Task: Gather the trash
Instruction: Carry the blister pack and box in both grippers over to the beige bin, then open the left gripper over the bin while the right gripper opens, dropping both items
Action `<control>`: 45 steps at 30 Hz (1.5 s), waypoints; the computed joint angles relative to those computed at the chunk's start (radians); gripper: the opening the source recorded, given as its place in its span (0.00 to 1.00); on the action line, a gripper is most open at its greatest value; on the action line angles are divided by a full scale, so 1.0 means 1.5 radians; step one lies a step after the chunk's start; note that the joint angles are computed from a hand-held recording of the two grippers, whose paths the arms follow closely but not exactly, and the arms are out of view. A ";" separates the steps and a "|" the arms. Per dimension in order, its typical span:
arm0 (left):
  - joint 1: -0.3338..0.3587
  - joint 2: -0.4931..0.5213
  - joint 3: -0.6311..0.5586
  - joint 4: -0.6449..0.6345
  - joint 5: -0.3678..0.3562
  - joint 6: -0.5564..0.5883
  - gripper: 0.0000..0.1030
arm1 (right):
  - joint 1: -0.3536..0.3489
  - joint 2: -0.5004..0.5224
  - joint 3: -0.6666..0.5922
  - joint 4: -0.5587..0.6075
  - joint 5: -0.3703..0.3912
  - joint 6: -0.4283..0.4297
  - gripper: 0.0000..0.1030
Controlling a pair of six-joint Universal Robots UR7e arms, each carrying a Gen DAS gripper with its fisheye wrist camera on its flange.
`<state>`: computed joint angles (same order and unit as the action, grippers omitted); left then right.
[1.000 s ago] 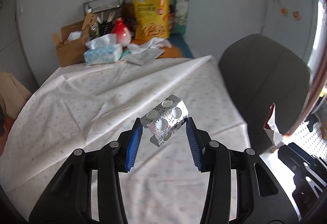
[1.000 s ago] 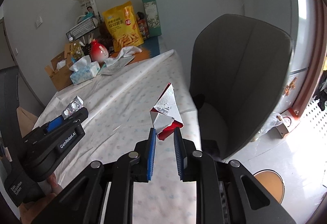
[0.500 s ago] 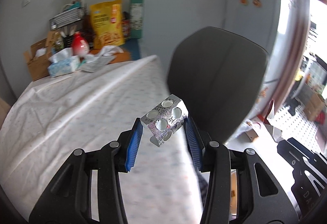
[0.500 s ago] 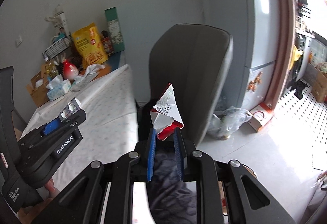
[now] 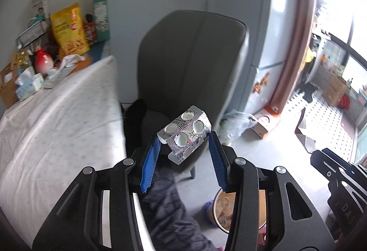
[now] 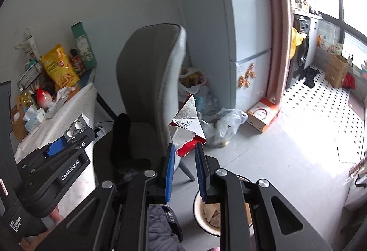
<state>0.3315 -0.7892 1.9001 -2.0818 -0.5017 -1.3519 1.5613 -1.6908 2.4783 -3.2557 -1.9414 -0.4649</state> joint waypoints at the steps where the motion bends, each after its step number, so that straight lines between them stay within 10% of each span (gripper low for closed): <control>1: 0.004 0.012 -0.008 -0.017 -0.004 0.018 0.43 | -0.009 0.001 -0.001 -0.001 0.003 -0.001 0.18; 11: 0.038 0.089 -0.060 -0.100 -0.032 0.117 0.43 | -0.101 0.026 -0.020 -0.003 0.017 -0.010 0.20; 15: 0.045 0.106 -0.074 -0.110 -0.040 0.133 0.43 | -0.134 0.027 -0.023 -0.023 0.028 -0.005 0.56; 34: 0.027 0.231 -0.180 -0.217 -0.124 0.276 0.46 | -0.275 -0.103 -0.021 0.004 0.071 -0.025 0.60; 45: 0.014 0.228 -0.180 -0.242 -0.127 0.289 0.87 | -0.310 -0.139 -0.020 0.027 0.105 -0.022 0.61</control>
